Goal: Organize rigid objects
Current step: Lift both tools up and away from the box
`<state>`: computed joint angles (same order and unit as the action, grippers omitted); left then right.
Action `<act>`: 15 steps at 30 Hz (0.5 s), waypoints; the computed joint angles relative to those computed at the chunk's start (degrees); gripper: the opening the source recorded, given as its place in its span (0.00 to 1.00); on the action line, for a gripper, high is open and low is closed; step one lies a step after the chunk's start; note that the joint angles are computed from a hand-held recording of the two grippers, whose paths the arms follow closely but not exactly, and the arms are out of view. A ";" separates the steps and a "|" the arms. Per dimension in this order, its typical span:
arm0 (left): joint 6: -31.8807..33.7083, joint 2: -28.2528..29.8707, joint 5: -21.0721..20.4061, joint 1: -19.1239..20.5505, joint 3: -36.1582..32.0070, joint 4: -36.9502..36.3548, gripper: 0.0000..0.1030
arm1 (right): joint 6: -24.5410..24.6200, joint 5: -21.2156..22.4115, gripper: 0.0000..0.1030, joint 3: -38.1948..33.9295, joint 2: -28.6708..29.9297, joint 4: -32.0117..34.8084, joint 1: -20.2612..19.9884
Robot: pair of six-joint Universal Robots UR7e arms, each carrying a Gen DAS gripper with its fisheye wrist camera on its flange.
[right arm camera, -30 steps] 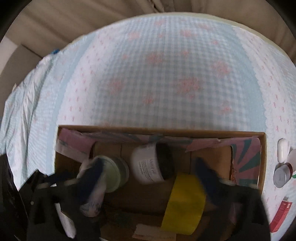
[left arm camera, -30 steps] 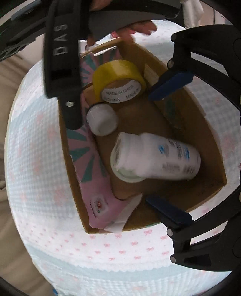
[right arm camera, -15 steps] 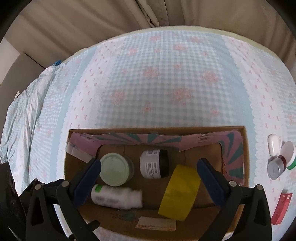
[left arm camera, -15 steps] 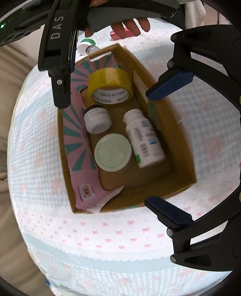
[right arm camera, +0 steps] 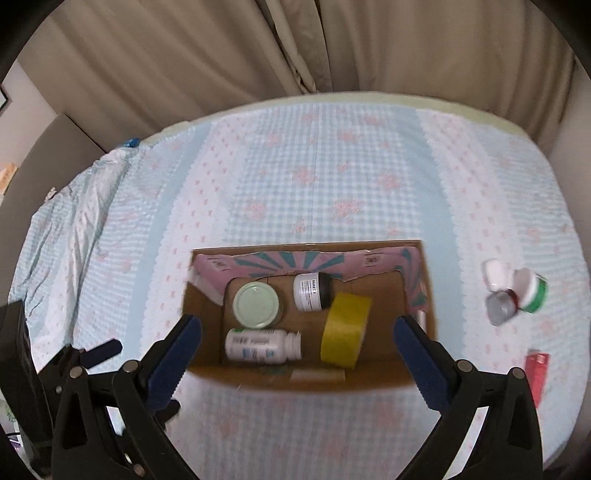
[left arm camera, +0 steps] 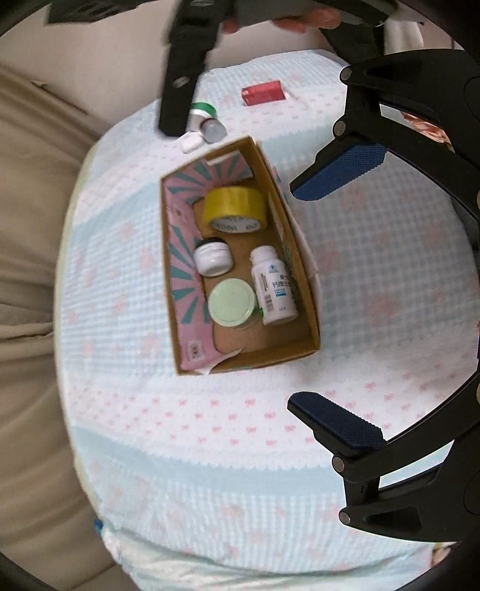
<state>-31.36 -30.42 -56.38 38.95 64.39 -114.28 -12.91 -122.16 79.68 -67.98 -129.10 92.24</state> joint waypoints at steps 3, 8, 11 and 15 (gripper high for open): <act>-0.83 -1.01 2.86 -2.00 0.11 0.08 1.00 | 0.50 -2.34 1.00 1.35 -3.19 1.56 1.51; -1.86 -0.73 6.81 -5.60 -1.13 -0.06 1.00 | 0.63 -7.47 1.00 4.18 -9.21 1.77 2.73; -2.60 0.81 6.43 -7.20 -3.48 -0.16 1.00 | 1.94 -8.41 1.00 5.18 -12.50 2.47 2.04; -5.07 5.13 6.09 -9.42 -9.36 2.09 1.00 | 1.53 -10.22 1.00 5.73 -17.00 3.34 -0.14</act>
